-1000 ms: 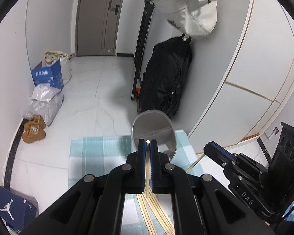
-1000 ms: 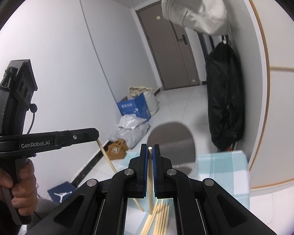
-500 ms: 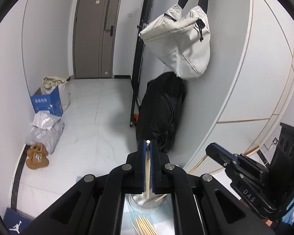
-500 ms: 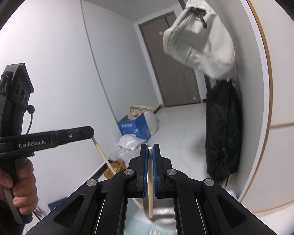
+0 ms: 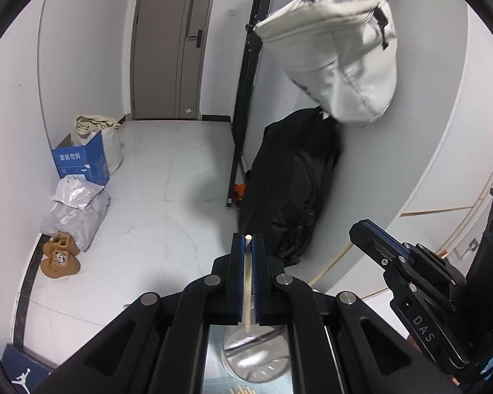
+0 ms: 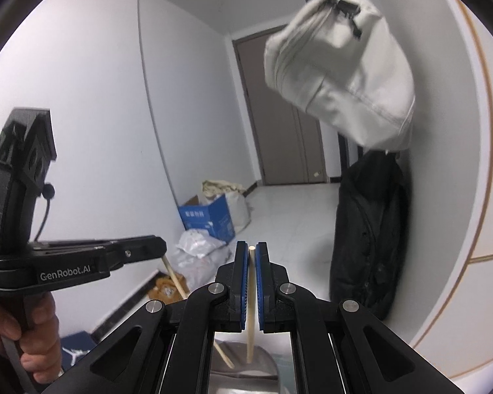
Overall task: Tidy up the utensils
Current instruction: 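Carry both chopsticks over the white holder and open both grippers to drop them in, then withdraw both grippers from the holder back toward the chopstick pile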
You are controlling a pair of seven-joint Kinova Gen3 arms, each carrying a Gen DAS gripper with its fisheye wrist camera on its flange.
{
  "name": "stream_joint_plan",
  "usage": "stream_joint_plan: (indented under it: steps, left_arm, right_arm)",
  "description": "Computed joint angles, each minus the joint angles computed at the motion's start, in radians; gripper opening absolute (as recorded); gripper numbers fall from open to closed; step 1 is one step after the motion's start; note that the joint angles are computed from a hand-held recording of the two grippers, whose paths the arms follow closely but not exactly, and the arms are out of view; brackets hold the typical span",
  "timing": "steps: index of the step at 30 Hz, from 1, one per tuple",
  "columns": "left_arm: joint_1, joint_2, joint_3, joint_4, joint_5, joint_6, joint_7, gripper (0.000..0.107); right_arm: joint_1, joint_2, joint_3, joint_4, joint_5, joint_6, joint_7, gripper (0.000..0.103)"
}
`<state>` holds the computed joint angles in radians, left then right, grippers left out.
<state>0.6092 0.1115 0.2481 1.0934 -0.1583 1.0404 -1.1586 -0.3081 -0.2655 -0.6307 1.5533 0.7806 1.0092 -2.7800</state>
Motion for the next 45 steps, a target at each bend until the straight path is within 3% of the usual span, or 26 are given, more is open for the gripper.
stream_joint_plan:
  steps: [7, 10, 12, 14, 16, 17, 19, 22, 25, 29, 38, 42, 45]
  left_arm:
    - [-0.01, 0.021, -0.002, 0.023, 0.042, -0.022, -0.018, 0.001]
    - [-0.026, 0.021, -0.006, 0.034, 0.101, -0.031, -0.06, 0.001]
    - [-0.062, 0.042, 0.006, -0.001, 0.168, 0.018, -0.096, 0.002]
    - [-0.064, 0.057, -0.009, -0.03, 0.195, 0.061, -0.087, 0.013]
    - [-0.096, 0.033, -0.008, -0.002, 0.232, 0.039, -0.083, 0.044]
    - [-0.1, 0.016, -0.007, 0.022, 0.23, 0.011, -0.079, 0.048]
    - [-0.083, -0.017, -0.023, 0.056, 0.193, -0.029, -0.057, 0.054]
    - [-0.081, -0.036, -0.017, 0.06, 0.143, -0.011, -0.01, 0.059]
    - [-0.082, -0.056, -0.009, 0.073, 0.109, 0.011, 0.025, 0.059]
    - [-0.068, -0.076, 0.011, 0.095, 0.026, 0.041, 0.088, 0.059]
    - [-0.059, -0.141, 0.06, 0.175, -0.064, 0.047, 0.174, 0.061]
    - [-0.065, -0.173, 0.087, 0.214, -0.095, 0.039, 0.211, 0.072]
    - [-0.073, -0.189, 0.105, 0.231, -0.103, 0.037, 0.217, 0.072]
  right_arm:
    - [-0.034, 0.013, 0.073, 0.051, -0.083, -0.048, 0.04, 0.004]
    - [-0.051, 0.016, 0.105, 0.066, -0.136, -0.081, 0.064, 0.004]
    - [-0.071, 0.025, 0.147, 0.068, -0.195, -0.112, 0.107, 0.007]
    - [-0.076, 0.02, 0.174, 0.086, -0.242, -0.152, 0.118, 0.009]
    - [-0.074, 0.0, 0.205, 0.11, -0.301, -0.2, 0.132, 0.016]
    - [-0.064, -0.02, 0.215, 0.134, -0.329, -0.232, 0.12, 0.028]
    - [-0.041, -0.063, 0.226, 0.178, -0.373, -0.289, 0.105, 0.038]
    - [0.009, -0.102, 0.199, 0.2, -0.407, -0.299, 0.09, 0.049]
    - [0.055, -0.138, 0.165, 0.211, -0.441, -0.281, 0.091, 0.052]
    - [0.128, -0.197, 0.109, 0.219, -0.478, -0.257, 0.092, 0.063]
    - [0.261, -0.275, -0.017, 0.188, -0.559, -0.208, 0.146, 0.075]
    - [0.305, -0.306, -0.044, 0.193, -0.606, -0.209, 0.161, 0.079]
    - [0.326, -0.328, -0.052, 0.2, -0.642, -0.211, 0.176, 0.081]
